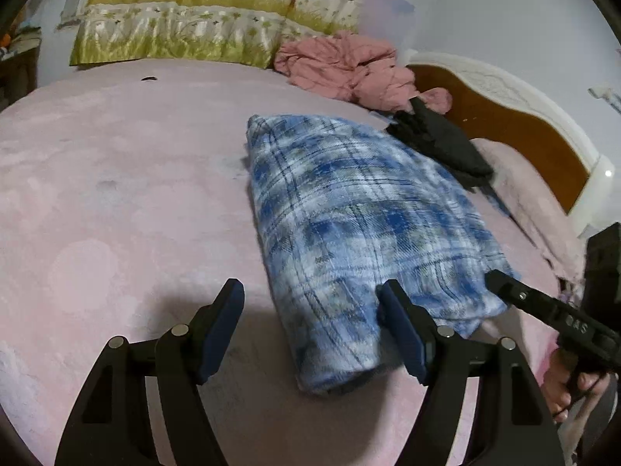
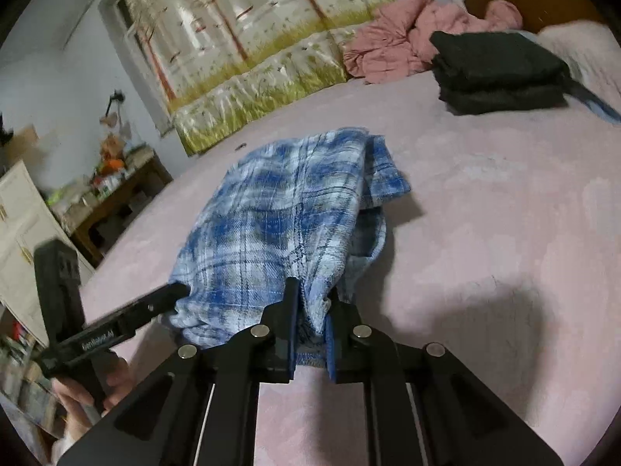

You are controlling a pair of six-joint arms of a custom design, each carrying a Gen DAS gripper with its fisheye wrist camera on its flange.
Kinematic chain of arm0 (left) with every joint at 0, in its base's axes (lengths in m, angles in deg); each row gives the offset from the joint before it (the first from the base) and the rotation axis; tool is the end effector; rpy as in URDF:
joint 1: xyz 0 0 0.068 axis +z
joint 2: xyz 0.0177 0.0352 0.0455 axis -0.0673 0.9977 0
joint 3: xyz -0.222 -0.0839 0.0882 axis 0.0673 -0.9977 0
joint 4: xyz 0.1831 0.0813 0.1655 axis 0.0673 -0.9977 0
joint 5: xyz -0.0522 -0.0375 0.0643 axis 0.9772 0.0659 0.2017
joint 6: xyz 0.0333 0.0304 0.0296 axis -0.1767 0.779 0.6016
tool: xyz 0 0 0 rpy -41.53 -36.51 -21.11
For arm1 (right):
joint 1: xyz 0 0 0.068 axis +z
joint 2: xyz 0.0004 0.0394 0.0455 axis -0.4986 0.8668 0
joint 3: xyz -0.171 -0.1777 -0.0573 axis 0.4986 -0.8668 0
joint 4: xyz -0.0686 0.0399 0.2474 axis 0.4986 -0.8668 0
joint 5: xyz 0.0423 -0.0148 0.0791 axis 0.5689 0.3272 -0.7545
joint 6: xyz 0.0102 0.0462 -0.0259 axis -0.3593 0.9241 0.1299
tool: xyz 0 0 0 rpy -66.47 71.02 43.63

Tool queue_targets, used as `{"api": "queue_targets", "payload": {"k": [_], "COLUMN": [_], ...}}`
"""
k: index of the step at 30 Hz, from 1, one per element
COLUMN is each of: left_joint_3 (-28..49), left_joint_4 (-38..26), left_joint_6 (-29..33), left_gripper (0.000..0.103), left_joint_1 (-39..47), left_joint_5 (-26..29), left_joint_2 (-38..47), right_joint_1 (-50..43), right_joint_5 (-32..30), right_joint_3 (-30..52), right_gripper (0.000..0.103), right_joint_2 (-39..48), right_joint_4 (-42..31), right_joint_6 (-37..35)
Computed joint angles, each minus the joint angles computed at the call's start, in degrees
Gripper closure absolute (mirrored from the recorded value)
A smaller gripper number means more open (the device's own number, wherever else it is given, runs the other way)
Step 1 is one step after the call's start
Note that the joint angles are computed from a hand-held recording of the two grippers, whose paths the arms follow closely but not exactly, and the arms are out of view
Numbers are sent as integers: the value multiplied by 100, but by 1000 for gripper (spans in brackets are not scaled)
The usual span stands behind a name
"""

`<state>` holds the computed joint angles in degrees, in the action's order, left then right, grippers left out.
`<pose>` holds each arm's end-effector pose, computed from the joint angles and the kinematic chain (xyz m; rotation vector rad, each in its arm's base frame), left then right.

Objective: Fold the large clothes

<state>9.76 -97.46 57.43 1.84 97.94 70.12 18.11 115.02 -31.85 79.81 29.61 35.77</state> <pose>0.3186 0.0062 0.1933 0.6496 2.2031 -0.7543 0.1787 0.1670 0.2145 0.5151 2.0858 0.3594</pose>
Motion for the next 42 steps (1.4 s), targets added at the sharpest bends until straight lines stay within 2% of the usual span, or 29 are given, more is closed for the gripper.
{"api": "queue_targets", "payload": {"k": [3, 5, 7, 9, 10, 11, 13, 15, 18, 20, 21, 24, 26, 27, 29, 32, 33, 34, 35, 37, 40, 42], "left_joint_3": [-11, -38, 275, 724, 874, 1018, 1321, 1830, 2814, 3202, 3306, 3197, 3169, 3103, 2772, 2272, 2177, 1994, 1886, 1458, 1156, 1264], "left_joint_4": [-191, -33, -279, -552, -578, -574, -622, -959, -1902, -2280, -2375, -2161, -2120, -2058, -1695, -1209, -1119, -943, -809, -458, -232, -382], "left_joint_6": [395, 351, 193, -93, -241, -382, -636, -815, -1018, -1062, -1034, -982, -817, -741, -778, -856, -872, -903, -893, -849, -795, -740], "left_gripper": [33, 33, 28, 23, 20, 18, 8, 1, 1, 1, 1, 1, 1, 1, 5, 26, 37, 50, 54, 70, 80, 81], "left_joint_1": [86, 67, 101, 109, 83, 41, -68, -159, -235, -285, -322, -370, -389, -409, -475, -542, -555, -570, -591, -598, -580, -589], "left_joint_5": [95, -3, 210, 408, 421, 399, 360, 428, 954, 1197, 1226, 1185, 1203, 1153, 863, 655, 609, 543, 489, 414, 521, 726], "left_joint_2": [-140, -297, -177, 57, 116, 186, 392, 839, 1822, 2269, 2412, 2443, 2468, 2443, 2224, 1882, 1804, 1645, 1540, 1075, 529, 273], "right_joint_1": [210, 267, 316, 369, 326, 283, 6, -565, -1632, -2170, -2387, -2573, -2484, -2479, -2497, -2376, -2298, -2181, -2092, -1752, -1335, -1214], "right_joint_5": [381, 511, 744, 900, 940, 958, 825, 142, -1453, -2464, -2931, -3528, -3320, -3301, -3340, -3145, -3009, -2796, -2647, -2064, -1316, -997], "right_joint_3": [153, 450, 775, 820, 798, 769, 695, 601, 113, -260, -469, -804, -820, -872, -973, -888, -780, -666, -636, -413, -107, 24], "right_gripper": [91, 91, 89, 78, 64, 39, 22, 22, 22, 22, 22, 27, 36, 37, 44, 56, 58, 62, 67, 72, 75, 77], "right_joint_2": [46, 248, 425, 352, 259, 180, 24, -67, -67, 112, 243, 647, 793, 828, 892, 973, 985, 988, 948, 818, 514, 203], "right_joint_4": [-218, -506, -881, -942, -905, -869, -652, -327, 665, 1483, 1966, 2944, 3068, 3204, 3461, 3342, 3181, 2993, 2891, 2521, 1975, 1694], "right_joint_6": [-12, -148, -102, 33, 54, 53, -127, -397, -307, -130, -23, -56, -290, -377, -353, -426, -503, -573, -609, -872, -1232, -1366]}}
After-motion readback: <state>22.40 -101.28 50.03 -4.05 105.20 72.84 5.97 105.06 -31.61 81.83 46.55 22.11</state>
